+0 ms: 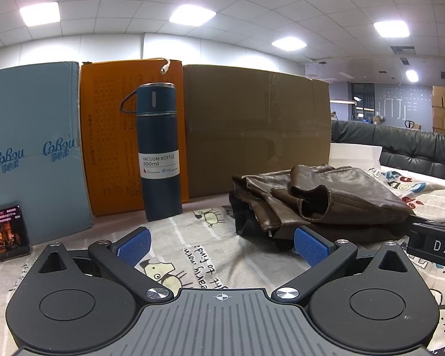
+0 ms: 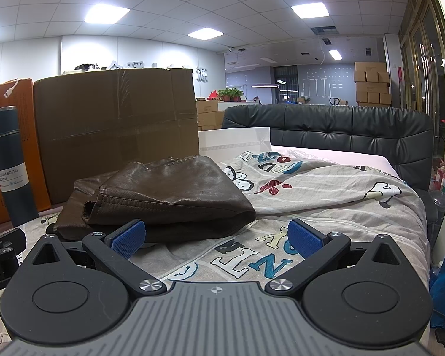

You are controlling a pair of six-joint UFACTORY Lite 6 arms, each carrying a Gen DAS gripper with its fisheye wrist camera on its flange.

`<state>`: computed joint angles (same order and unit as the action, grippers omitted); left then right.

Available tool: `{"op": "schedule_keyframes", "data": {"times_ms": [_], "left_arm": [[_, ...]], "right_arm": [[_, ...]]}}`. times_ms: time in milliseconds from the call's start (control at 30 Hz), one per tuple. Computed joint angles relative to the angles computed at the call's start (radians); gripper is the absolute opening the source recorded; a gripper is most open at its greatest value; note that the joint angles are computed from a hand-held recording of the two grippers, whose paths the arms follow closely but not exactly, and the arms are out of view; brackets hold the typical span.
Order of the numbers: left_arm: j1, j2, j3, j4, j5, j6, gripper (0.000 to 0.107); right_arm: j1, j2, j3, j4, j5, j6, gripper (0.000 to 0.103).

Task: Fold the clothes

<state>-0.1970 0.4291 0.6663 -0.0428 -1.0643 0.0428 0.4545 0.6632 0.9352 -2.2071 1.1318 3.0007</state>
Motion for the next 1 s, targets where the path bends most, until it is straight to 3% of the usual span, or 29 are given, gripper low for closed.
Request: {"op": "schedule_keyframes", "data": {"times_ms": [1000], "left_arm": [[0.003,-0.002,-0.001,0.008,-0.002,0.001,0.103]], "right_arm": [[-0.001,0.002,0.000,-0.002,0.000,0.003,0.103]]}}
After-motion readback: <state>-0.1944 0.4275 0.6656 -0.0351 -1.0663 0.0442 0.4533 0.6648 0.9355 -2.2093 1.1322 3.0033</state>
